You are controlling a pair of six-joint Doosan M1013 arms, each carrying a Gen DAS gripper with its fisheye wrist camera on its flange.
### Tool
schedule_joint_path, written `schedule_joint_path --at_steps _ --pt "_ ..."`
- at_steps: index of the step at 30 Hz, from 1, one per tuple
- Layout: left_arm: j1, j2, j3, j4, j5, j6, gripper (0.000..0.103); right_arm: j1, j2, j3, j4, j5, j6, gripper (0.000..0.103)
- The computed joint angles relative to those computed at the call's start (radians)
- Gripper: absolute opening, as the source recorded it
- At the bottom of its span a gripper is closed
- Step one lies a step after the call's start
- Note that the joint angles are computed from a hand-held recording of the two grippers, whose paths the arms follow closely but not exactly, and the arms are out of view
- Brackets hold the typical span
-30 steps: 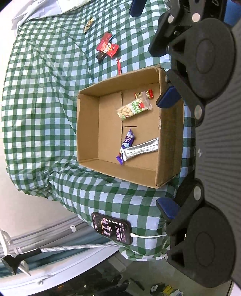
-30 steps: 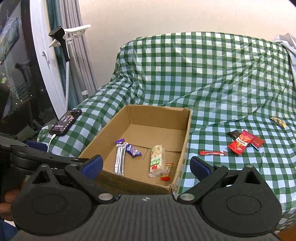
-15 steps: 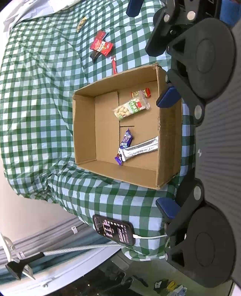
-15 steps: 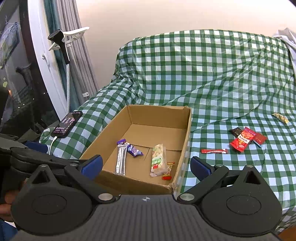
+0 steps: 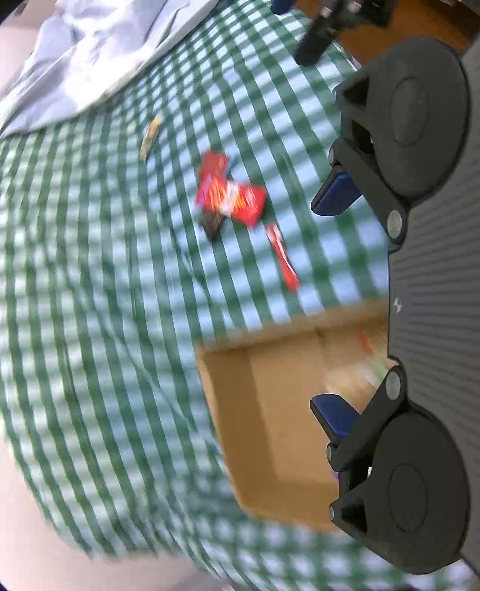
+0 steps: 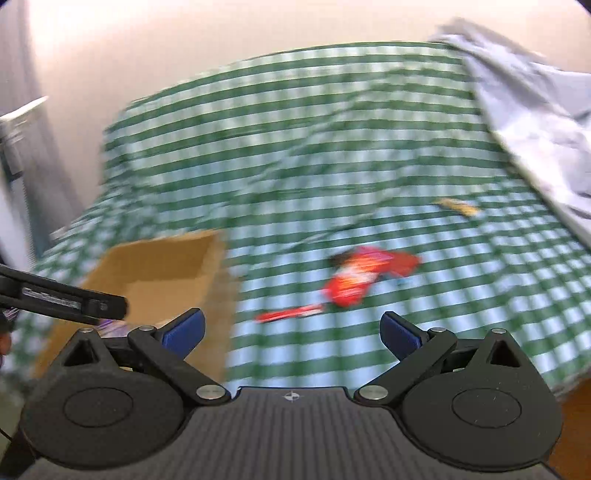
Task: Organize snacks
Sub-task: 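Grasp the red snack packet with the left tool while the right tool grasps the yellow candy stick, then carry the red packet and candy stick over the box with both tools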
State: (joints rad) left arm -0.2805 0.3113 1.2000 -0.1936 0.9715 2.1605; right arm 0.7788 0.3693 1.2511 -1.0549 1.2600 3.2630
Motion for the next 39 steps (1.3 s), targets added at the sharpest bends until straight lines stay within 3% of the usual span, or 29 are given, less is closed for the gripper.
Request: schedule_joint_path --at_steps 3,6,9,14,17,22,24,26,28,30,31,32,34,37,39 --pt "-0.063 0.083 -0.076 0.021 0.046 -0.01 0.103 -0.056 -0.044 0.073 0.007 0.023 0.016 0.101" --pt "-0.11 0.185 -0.185 0.009 0.15 -0.016 0.103 -0.13 -0.077 0.142 0.002 0.022 0.014 0.102" --pt "-0.157 0.276 -0.266 0.054 0.197 -0.065 0.103 -0.222 -0.094 0.197 0.008 -0.024 -0.032 0.102" --pt "-0.202 0.427 -0.419 0.125 0.302 -0.118 0.103 -0.395 -0.081 0.242 0.017 -0.174 -0.133 0.102" --pt "-0.205 0.498 -0.511 0.13 0.367 -0.135 0.103 -0.495 -0.047 0.239 0.016 -0.263 -0.181 0.102" --pt "-0.195 0.629 -0.735 0.085 0.527 -0.138 0.103 -0.614 0.036 0.167 0.096 -0.356 -0.299 0.102" --pt "-0.191 0.69 -0.853 0.065 0.621 -0.141 0.103 -0.643 0.074 0.126 0.12 -0.357 -0.357 0.102" --pt "-0.184 0.723 -0.92 0.032 0.653 -0.148 0.101 -0.664 0.112 0.079 0.157 -0.333 -0.422 0.102" --pt "-0.173 0.745 -0.971 -0.012 0.682 -0.152 0.076 -0.675 0.133 0.063 0.164 -0.339 -0.439 0.1" --pt "-0.166 0.753 -0.995 -0.041 0.7 -0.139 0.051 -0.679 0.135 0.071 0.18 -0.367 -0.465 0.084" --pt "-0.162 0.769 -1.031 -0.059 0.733 -0.148 0.049 -0.674 0.124 0.096 0.139 -0.405 -0.425 0.06" --pt "-0.161 0.766 -1.025 -0.062 0.738 -0.157 0.047 -0.67 0.117 0.112 0.125 -0.429 -0.42 0.023" --pt "-0.156 0.715 -0.93 -0.065 0.686 -0.146 0.043 -0.654 0.115 0.115 0.119 -0.409 -0.438 0.015" --pt "-0.146 0.649 -0.818 -0.076 0.628 -0.136 0.041 -0.632 0.103 0.124 0.123 -0.379 -0.431 0.015" --pt "-0.14 0.59 -0.721 -0.088 0.576 -0.133 0.041 -0.615 0.076 0.152 0.096 -0.376 -0.349 0.014"
